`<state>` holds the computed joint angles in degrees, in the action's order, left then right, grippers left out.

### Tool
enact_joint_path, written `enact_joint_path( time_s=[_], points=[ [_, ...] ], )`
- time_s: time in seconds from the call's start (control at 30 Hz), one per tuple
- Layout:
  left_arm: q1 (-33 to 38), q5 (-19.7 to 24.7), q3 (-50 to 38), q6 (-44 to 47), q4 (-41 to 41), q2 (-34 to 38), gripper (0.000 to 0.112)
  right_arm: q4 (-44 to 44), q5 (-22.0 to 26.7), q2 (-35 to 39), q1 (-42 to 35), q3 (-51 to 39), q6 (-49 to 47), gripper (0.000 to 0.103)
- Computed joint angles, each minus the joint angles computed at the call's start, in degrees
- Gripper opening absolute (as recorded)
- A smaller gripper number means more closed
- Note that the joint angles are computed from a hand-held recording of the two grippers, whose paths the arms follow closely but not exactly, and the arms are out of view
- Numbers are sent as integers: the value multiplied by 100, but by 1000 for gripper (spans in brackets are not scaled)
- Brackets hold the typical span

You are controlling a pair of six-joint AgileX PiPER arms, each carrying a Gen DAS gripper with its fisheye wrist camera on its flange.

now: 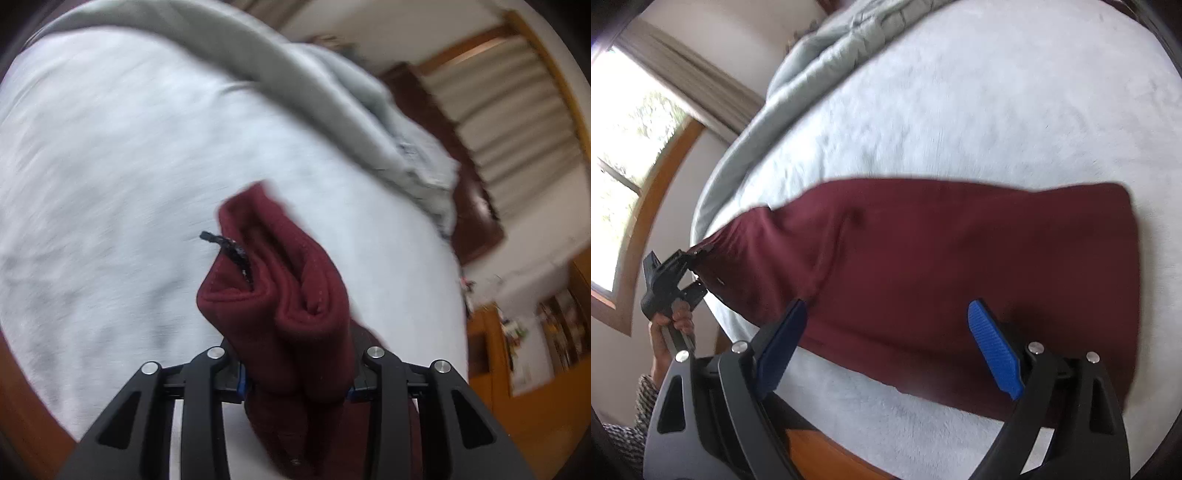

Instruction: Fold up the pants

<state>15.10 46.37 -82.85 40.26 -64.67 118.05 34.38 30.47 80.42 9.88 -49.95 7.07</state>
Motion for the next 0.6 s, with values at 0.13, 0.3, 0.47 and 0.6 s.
enact_joint_path(
  time_s=[0.13,0.3,0.47,0.6],
  points=[
    [-393,-60,222,591,-309,-487,35,52,132,-485,-270,185,-70,89],
    [-1023,-168,570,1294,-448,-1071,35,354,332,-948,-676,461,-503,89],
    [-1684,-312,849,1527,-266,-1477,35,800,368,-1108,-981,672,-1091,89],
    [-2245,-436,1161,1756,-116,-1689,35,1442,396,-1153,-1207,834,-1743,89]
  ],
)
